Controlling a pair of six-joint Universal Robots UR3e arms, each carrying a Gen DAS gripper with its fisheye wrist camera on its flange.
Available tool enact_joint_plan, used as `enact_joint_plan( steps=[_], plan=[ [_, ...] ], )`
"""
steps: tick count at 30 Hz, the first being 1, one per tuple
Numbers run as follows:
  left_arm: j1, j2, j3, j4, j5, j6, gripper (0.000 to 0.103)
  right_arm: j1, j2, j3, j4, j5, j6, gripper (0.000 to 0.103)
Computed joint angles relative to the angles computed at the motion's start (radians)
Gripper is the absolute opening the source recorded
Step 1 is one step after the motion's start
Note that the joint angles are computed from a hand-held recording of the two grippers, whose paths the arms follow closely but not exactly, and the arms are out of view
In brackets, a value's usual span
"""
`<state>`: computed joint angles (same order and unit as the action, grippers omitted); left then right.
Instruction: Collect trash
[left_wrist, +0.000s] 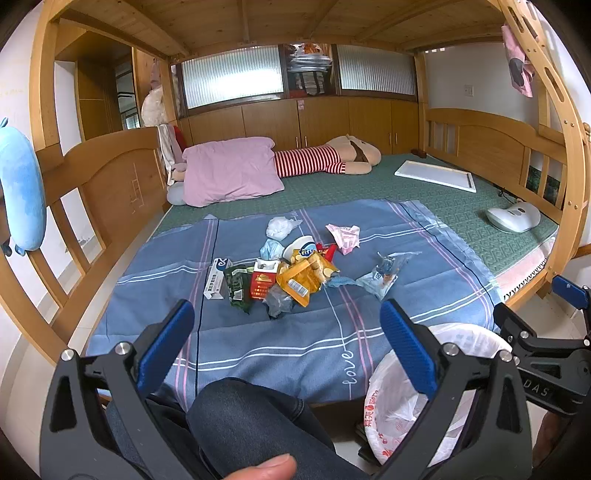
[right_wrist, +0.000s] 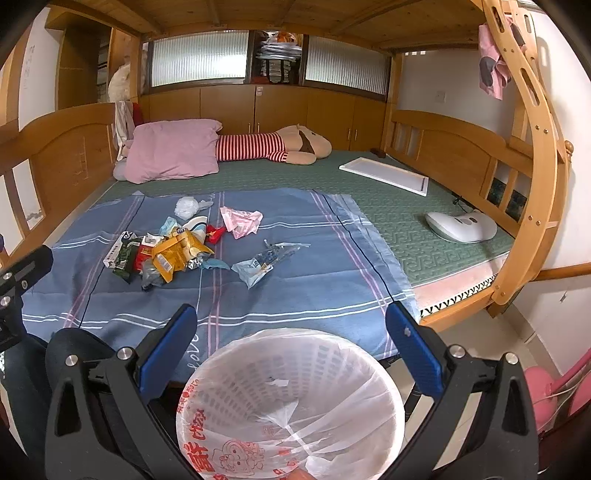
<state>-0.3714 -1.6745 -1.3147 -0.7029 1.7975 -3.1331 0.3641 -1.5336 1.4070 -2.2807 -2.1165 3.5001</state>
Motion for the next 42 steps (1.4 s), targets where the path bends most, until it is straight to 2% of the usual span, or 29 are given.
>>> enact_joint_plan(
  steps=[42],
  plan=[
    [-0.001,0.002,-0.005,-0.017,-0.006,-0.021,0.100,0.013,0.008,-0.006,-0.008,-0.009,0.003,0.100]
  ],
)
